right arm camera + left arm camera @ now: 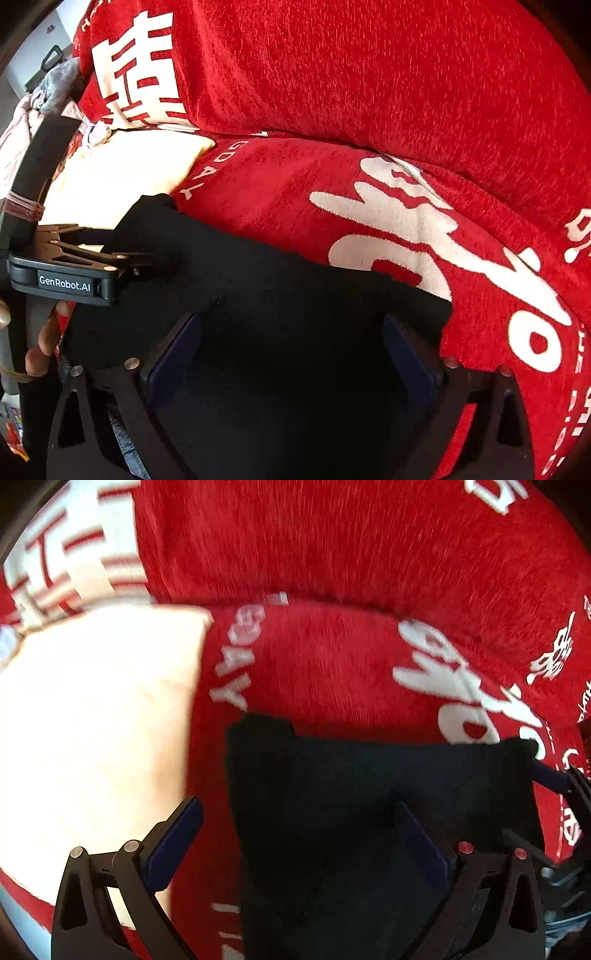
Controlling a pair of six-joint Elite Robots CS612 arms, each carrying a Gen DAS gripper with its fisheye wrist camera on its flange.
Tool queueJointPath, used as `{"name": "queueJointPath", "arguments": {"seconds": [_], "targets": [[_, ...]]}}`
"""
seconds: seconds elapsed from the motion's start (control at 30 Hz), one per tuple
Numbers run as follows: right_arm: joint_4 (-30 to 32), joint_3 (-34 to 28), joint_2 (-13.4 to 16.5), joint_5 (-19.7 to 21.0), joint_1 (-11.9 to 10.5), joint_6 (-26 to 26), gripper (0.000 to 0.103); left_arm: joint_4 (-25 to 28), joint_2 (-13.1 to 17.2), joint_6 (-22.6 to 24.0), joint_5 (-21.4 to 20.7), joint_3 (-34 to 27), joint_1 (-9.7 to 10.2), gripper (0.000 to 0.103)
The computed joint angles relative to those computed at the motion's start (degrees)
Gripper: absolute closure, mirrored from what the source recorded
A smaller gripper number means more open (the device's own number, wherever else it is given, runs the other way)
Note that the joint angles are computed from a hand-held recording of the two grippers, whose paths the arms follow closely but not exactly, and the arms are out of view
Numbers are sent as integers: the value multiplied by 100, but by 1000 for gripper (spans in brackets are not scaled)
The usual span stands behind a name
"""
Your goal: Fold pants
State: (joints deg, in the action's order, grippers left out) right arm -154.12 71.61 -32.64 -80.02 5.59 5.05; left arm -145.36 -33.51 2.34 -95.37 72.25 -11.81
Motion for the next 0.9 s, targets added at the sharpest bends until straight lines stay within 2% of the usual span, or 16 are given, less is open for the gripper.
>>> {"name": "queueJointPath", "arguments": {"seconds": [0.03, 0.1, 0.13, 0.2, 0.27, 0.3, 0.33, 0.43, 0.5, 0.57, 0.63, 0.7, 0.73, 0.8, 0.83, 0.9], "targets": [[-272, 121, -62, 97, -16, 37, 4, -120, -26, -57, -51, 39, 9, 0], [-520, 189, -104, 103, -15, 92, 4, 24, 0, -139, -126, -45, 10, 0], [-437, 134, -85, -73, 14, 87, 4, 112, 23, -150, 123, -83, -46, 0], [238, -177, 39, -689, 103, 137, 4, 273, 85, -113, 518, -146, -114, 0], [935, -433, 169, -1018, 139, 305, 4, 510, 121, -327, 271, -216, -40, 0], [1061, -454, 173, -1040, 137, 344, 4, 649, 105, -395, 120, -235, -5, 0], [948, -383, 137, -1059, 138, 373, 4, 601, 27, -381, 71, -140, 14, 0], [288, 157, -196, -944, 111, 633, 4, -320, -365, -141, 235, 542, 47, 0], [-287, 650, -465, -831, 109, 778, 4, -514, -551, -42, 59, 862, 111, 0], [-469, 975, -640, -871, 150, 769, 4, -731, -723, 93, 12, 1241, 158, 0], [-598, 1307, -777, -1267, 243, 725, 3, -843, -771, 221, 252, 1447, 149, 0], [-495, 1474, -801, -1663, 308, 710, 4, -937, -721, 290, 205, 1529, 187, 0], [-422, 1528, -799, -1669, 294, 787, 3, -803, -673, 143, -12, 1467, 249, 0], [-592, 1774, -872, -1226, 173, 1270, 3, -647, -689, -149, -230, 1418, 313, 0], [-629, 1842, -921, -1238, 169, 1464, 3, -742, -744, -202, -215, 1481, 321, 0], [-918, 2038, -1055, -1597, 260, 1536, 3, -1289, -872, -209, -91, 1767, 304, 0]]}}
